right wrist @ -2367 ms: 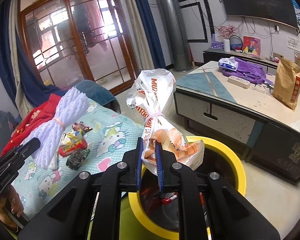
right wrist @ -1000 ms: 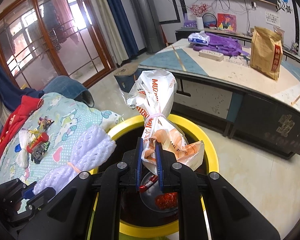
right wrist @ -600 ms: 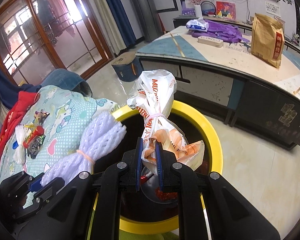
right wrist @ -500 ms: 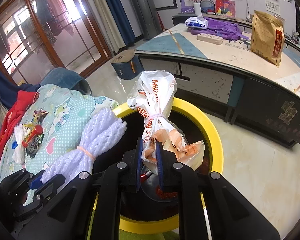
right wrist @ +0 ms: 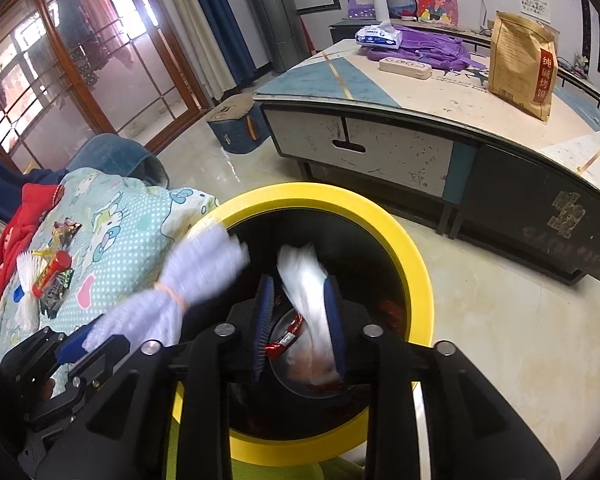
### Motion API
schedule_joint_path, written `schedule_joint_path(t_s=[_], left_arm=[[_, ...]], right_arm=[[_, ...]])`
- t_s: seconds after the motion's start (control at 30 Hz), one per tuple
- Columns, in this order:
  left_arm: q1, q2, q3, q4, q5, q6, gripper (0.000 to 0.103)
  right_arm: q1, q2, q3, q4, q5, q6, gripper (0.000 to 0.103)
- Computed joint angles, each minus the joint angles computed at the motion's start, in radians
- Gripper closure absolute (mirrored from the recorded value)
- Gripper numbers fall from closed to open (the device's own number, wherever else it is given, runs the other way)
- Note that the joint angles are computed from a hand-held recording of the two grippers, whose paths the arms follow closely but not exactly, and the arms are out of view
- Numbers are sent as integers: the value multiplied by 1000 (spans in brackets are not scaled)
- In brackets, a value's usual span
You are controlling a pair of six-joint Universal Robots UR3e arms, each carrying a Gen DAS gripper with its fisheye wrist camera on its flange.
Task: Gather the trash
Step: 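Carry the foam net and food bag over the bin and release both, then move both open tools back toward the remaining trash on the bed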
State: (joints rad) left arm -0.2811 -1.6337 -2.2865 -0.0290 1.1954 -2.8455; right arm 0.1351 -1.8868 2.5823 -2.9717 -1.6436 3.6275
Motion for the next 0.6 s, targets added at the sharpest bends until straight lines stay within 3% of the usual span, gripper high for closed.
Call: schedule_joint_path(t_s=[0.23, 0.6], left_arm=[[37, 44, -5, -22, -30, -55, 11], [106, 176, -53, -69, -52, -78, 11]], right_arm=[[50, 0, -22, -15, -72, 16, 59], [123, 9, -64, -15, -171, 46, 37]])
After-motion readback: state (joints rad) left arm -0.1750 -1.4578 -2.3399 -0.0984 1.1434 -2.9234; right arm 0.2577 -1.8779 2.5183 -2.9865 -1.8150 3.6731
